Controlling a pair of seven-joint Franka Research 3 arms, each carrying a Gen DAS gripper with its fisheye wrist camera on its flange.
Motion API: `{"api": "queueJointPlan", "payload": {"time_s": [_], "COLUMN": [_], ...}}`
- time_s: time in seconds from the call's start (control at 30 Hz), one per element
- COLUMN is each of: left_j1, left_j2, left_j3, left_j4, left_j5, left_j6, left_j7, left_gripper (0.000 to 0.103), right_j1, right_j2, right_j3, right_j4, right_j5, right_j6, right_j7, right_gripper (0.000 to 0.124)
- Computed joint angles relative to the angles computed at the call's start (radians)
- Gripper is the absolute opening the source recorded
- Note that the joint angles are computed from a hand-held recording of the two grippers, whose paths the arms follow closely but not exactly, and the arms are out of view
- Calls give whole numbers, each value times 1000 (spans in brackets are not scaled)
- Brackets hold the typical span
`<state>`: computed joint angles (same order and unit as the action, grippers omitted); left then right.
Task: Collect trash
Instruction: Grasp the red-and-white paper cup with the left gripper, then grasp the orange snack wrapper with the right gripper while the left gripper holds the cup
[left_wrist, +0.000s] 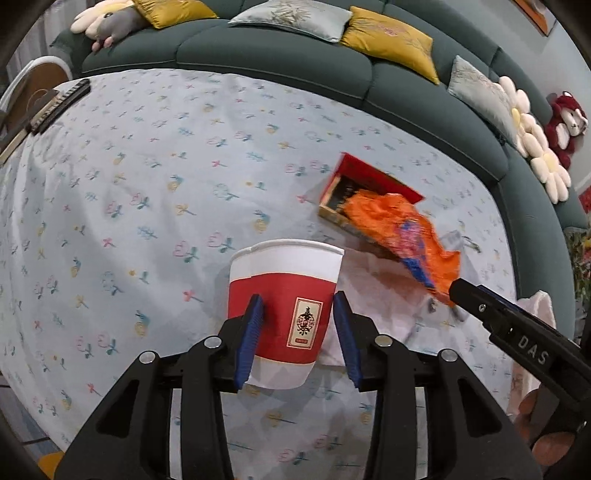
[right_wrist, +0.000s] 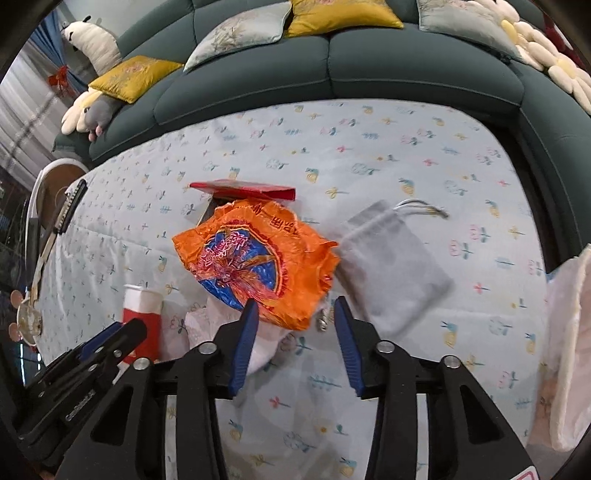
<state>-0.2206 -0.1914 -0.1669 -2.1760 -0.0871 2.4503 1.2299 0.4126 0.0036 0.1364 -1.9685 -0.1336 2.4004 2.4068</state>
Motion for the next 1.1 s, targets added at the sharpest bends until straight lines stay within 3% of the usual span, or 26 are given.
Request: {"api": "queueJointPlan", "payload": {"time_s": [0.17, 0.33, 0.5, 0.8, 0.87, 1.0, 1.1], "left_j1": [14, 17, 8, -11, -16, -18, -18], "left_j2": [-14, -25, -43, -97, -110, -119, -117], "left_j3": [13, 18, 22, 10, 11, 13, 20], "left_j4": [-25, -39, -37, -30, -32, -31, -27], "left_j5": [-4, -7, -14, -10, -12, 3, 2], "left_j6": [12, 20, 22, 8, 8, 1, 2], "left_j7": [0, 5, 31, 0, -9, -23, -20], "left_gripper": [43, 42, 33, 33, 33, 33, 33], "right_j1": [4, 12, 17, -2, -7, -14, -14], "right_j2": [45, 54, 17, -81, -83, -63, -27], "right_j3": [-6, -11, -7, 15, 16, 19, 15], "right_j4": [27, 18, 2, -33, -37, -31, -11], "right_j5": [27, 67, 40, 11, 37, 52, 61], "right_j6": [-8, 5, 24, 7, -1, -11, -5], "right_j7": [-22, -40, -25, -10, -33, -47, -46], "right_gripper": [26, 1, 1, 1, 5, 27, 30]}}
